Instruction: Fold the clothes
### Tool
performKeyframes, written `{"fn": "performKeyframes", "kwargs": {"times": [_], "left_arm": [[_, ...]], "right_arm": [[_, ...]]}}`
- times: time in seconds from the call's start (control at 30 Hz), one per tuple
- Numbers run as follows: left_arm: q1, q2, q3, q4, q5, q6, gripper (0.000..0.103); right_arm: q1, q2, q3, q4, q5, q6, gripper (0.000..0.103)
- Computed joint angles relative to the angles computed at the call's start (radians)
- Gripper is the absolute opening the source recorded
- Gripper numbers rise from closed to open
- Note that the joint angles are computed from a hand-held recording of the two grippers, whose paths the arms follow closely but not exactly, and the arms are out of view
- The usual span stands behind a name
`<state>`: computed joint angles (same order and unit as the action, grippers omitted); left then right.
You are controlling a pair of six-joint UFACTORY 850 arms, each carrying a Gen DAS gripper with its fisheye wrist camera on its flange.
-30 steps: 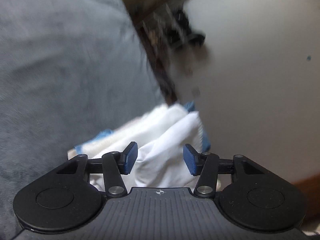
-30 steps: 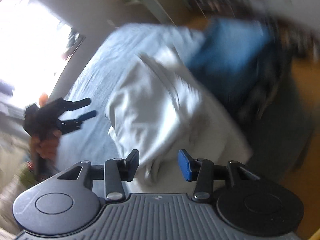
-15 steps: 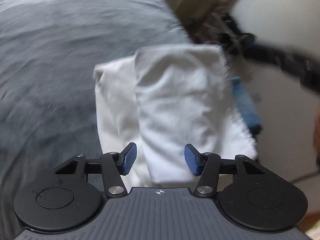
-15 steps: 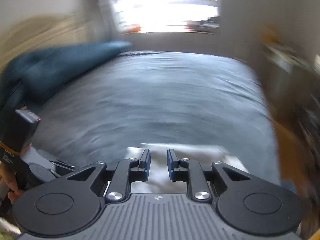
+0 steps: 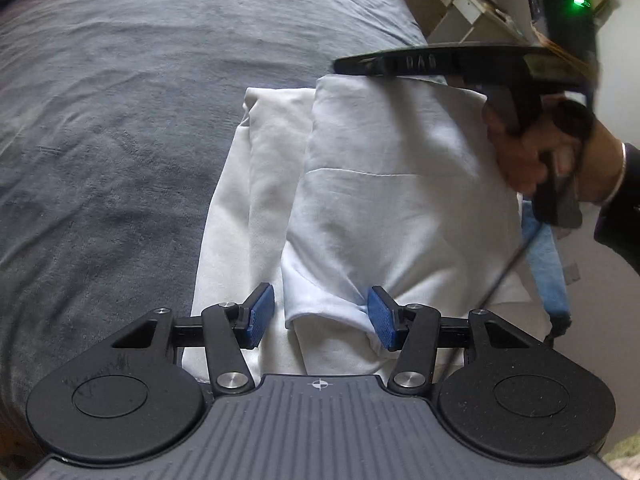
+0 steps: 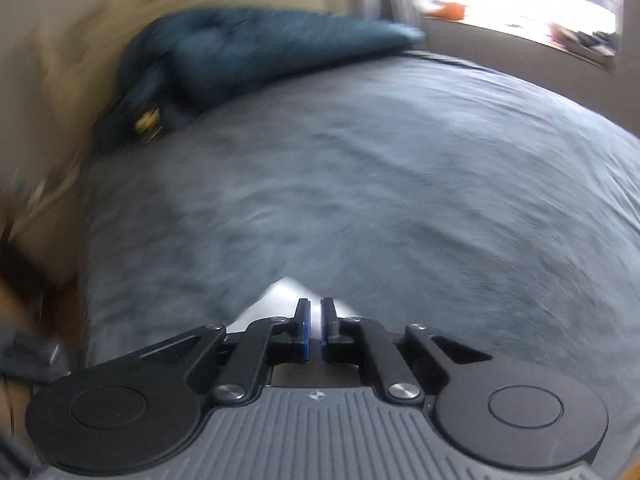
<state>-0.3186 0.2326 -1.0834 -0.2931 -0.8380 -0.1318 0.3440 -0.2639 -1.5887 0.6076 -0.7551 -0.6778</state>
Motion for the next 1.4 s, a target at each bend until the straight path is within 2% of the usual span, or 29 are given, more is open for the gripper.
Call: {"fn": "performKeyframes", "kwargs": {"times": [0.1, 0.23, 0.37, 0.43, 0.57, 0.7, 0.77, 0.83, 0.97, 1.03, 1.13, 1.2, 1.27, 1.4], "left_arm": [[-0.010, 0.008, -0.004, 0.026, -0.004, -0.015, 0.052], [0.002, 0.049, -0.012, 0.044, 0.014, -0.037, 0.052], [0.028, 0.056, -0.051, 0.002, 0.065, 0.069, 0.052], [0.013, 0.020, -0.093, 0.001, 0.084, 0.133, 0.052], [-0.050, -0.098, -0.180, 0.040, 0.111, 0.214, 0.052], [-0.094, -0.179, -0.199, 0.111, 0.138, 0.203, 0.052], [-0.107, -0.187, -0.185, 0.149, 0.138, 0.171, 0.052], [-0.112, -0.184, -0.180, 0.173, 0.139, 0.146, 0.052], [-0.108, -0.149, -0.206, 0.208, 0.106, 0.137, 0.052], [-0.111, -0.109, -0.200, 0.209, 0.101, 0.200, 0.052], [-0.115, -0.060, -0.175, 0.153, 0.044, 0.336, 0.052], [-0.140, -0.035, -0.141, 0.146, 0.006, 0.392, 0.052], [-0.176, -0.028, -0.106, 0.178, -0.012, 0.385, 0.052], [-0.185, -0.022, -0.066, 0.157, 0.025, 0.377, 0.052]], "right_arm": [[-0.037, 0.031, 0.016, -0.035, 0.054, 0.109, 0.007], [-0.134, 0.192, 0.111, 0.055, 0.106, 0.093, 0.008], [-0.227, 0.358, 0.201, 0.064, 0.032, 0.102, 0.009], [-0.231, 0.409, 0.241, 0.020, 0.020, 0.141, 0.009], [-0.176, 0.427, 0.316, -0.001, 0.088, 0.176, 0.009], [-0.087, 0.351, 0.350, -0.132, 0.186, 0.278, 0.009], [-0.057, 0.329, 0.370, -0.254, 0.208, 0.403, 0.009], [-0.053, 0.326, 0.392, -0.259, 0.235, 0.437, 0.009], [-0.084, 0.371, 0.393, -0.191, 0.217, 0.411, 0.010], [-0.105, 0.409, 0.398, -0.150, 0.198, 0.363, 0.010], [-0.098, 0.461, 0.393, -0.174, 0.121, 0.383, 0.011], [-0.061, 0.481, 0.398, -0.232, 0.069, 0.440, 0.011], [-0.015, 0.492, 0.419, -0.271, 0.051, 0.485, 0.011], [0.091, 0.465, 0.449, -0.475, 0.045, 0.735, 0.011]]}}
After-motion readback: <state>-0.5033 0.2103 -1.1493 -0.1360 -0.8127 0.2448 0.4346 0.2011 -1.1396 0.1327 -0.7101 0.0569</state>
